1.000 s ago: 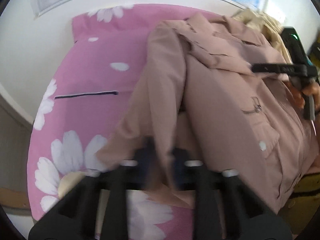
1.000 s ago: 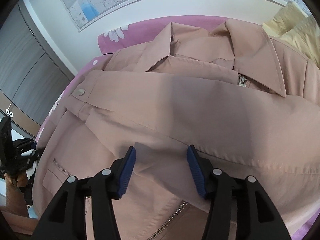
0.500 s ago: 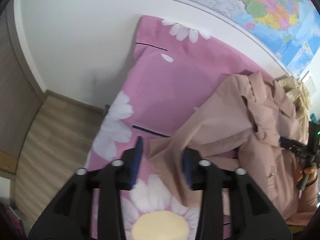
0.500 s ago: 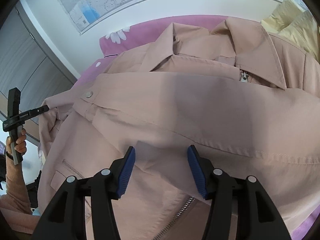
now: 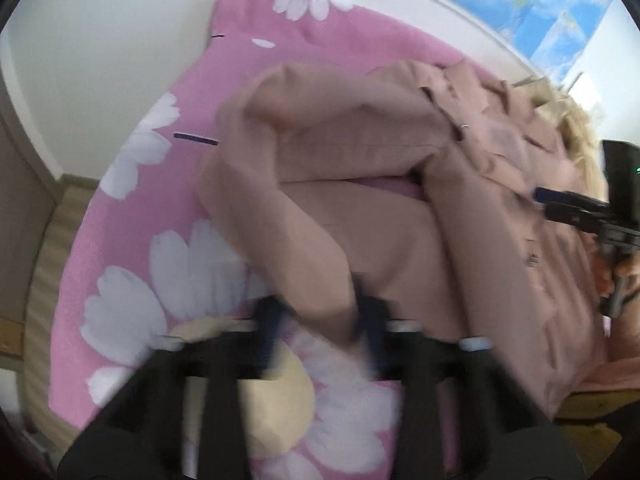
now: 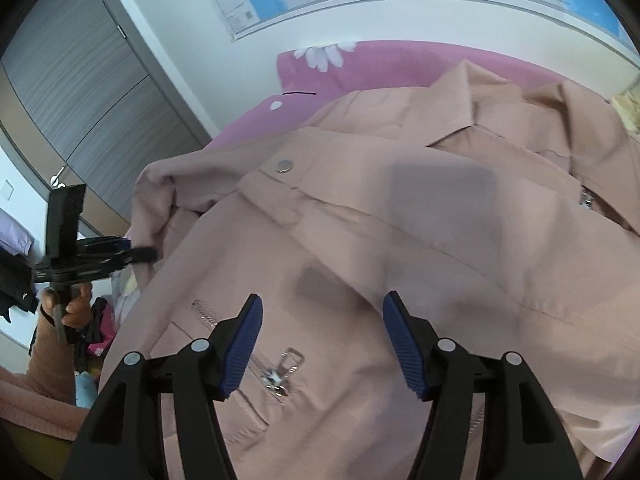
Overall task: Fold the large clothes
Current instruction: 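Grasp the jacket side edge with the left gripper and lift it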
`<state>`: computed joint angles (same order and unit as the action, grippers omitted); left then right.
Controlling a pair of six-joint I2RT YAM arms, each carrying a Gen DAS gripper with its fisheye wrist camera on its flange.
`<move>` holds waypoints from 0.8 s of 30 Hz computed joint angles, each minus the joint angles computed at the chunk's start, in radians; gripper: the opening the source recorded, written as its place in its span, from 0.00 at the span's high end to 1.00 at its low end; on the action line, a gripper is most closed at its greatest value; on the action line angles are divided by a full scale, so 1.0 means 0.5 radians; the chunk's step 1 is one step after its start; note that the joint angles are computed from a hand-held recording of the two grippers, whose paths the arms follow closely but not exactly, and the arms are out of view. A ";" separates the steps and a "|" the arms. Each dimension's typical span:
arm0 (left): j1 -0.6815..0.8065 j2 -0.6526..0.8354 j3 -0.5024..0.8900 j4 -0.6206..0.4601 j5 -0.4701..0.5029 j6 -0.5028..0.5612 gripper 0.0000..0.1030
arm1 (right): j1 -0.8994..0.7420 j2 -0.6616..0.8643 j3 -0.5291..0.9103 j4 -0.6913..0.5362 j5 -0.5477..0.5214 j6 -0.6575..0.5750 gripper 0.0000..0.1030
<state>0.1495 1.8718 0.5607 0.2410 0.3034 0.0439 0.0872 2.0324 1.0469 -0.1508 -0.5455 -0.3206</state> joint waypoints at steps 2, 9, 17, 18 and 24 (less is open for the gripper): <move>0.143 -0.068 0.031 -0.062 0.203 0.007 0.97 | 0.030 -0.021 -0.023 -0.002 0.004 -0.005 0.41; 0.485 -0.518 0.076 -0.381 0.397 0.015 0.97 | 0.343 -0.162 -0.131 0.042 -0.034 -0.121 0.39; 0.518 -0.630 0.212 -0.740 0.398 0.138 0.92 | 0.947 -0.030 -0.046 0.208 0.098 -0.105 0.28; 0.489 -0.652 0.204 -0.746 0.365 0.139 0.92 | 0.991 0.014 -0.001 0.189 0.113 -0.093 0.26; 0.486 -0.723 0.157 -0.787 0.375 0.201 0.92 | 1.053 0.381 0.425 -0.047 0.014 0.182 0.17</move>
<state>0.3925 1.5101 0.6394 -0.1523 0.4908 0.1446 0.6138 2.2231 1.2591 -0.1745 -0.5385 -0.2297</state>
